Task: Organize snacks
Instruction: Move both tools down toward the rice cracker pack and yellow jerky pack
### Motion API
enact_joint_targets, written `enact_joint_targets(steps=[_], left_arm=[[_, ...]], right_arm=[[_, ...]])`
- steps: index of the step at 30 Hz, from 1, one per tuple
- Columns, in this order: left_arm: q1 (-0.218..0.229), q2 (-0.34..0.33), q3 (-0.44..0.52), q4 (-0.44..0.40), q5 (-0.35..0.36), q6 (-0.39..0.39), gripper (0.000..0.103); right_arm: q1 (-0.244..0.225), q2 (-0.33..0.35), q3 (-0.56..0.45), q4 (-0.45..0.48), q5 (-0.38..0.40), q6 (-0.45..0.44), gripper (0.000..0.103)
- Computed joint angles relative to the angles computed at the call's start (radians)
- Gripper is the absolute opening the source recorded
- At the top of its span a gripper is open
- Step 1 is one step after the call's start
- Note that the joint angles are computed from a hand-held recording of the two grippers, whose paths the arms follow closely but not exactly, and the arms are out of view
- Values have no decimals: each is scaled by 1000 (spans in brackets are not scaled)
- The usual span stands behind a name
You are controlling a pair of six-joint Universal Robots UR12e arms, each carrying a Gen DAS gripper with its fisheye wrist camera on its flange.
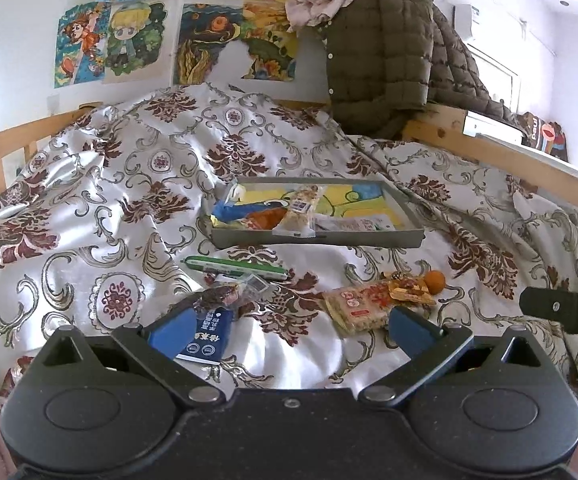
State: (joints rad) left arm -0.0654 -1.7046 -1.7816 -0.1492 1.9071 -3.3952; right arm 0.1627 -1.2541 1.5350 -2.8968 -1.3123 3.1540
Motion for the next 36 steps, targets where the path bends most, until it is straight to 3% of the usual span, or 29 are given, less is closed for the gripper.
enact_joint_targets(steps=[23,36], left_arm=[[11,-14,29,-60,-14,4,102],[37,-59,104,-132,-48,82,102]], right_arm=[[10,12,-38,104,-22,-24,103],[16,55,-126,238,-16,-74,103]])
